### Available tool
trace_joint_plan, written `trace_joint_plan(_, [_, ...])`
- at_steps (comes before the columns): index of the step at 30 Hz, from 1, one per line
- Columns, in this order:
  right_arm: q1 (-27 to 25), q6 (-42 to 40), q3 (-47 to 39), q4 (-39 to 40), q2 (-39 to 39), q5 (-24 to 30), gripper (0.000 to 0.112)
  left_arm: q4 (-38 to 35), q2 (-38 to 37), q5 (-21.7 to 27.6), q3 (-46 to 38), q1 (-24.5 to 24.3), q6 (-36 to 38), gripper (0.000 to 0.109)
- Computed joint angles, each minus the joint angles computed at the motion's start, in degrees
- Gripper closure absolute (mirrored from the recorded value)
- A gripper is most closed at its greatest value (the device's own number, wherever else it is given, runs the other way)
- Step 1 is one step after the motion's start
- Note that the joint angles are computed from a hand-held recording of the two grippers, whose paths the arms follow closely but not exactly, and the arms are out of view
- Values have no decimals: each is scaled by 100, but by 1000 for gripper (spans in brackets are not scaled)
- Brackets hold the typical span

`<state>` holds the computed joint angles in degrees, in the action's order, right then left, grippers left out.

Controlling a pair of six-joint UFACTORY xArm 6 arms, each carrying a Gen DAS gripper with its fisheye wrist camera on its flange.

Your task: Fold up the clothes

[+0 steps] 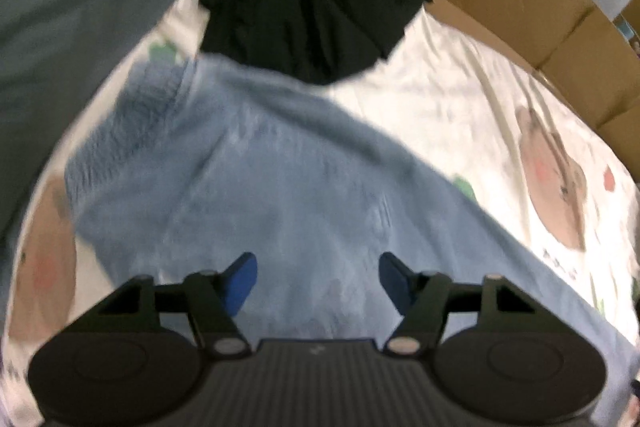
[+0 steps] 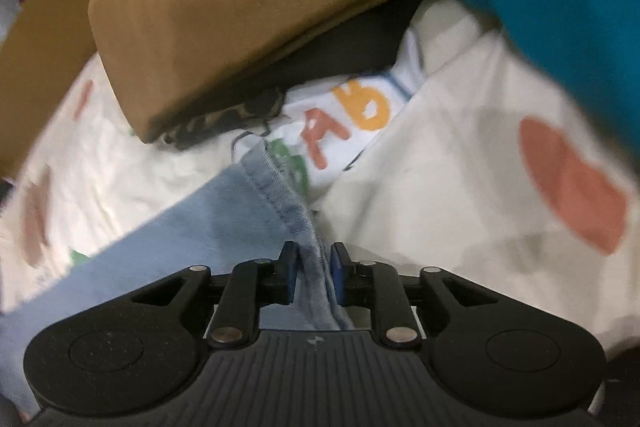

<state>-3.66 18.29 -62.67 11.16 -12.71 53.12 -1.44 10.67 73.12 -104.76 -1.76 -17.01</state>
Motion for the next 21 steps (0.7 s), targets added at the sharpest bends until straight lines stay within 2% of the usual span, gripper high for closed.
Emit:
trace_joint_plan(6, [176, 132, -11, -696, -389, -19, 89, 377, 543, -600, -490, 147, -4, 41])
trace_joint_plan(10, [424, 180, 17, -704, -492, -197, 86, 471, 937, -627, -898, 254, 32, 41])
trace_joint_plan(14, [765, 60, -90, -824, -346, -109, 85, 472, 1323, -605, -1325, 369, 124, 41])
trace_joint_plan(21, [1225, -88, -391, -958, 138, -148, 86, 382, 2237, -221, -2437, 519, 563, 42])
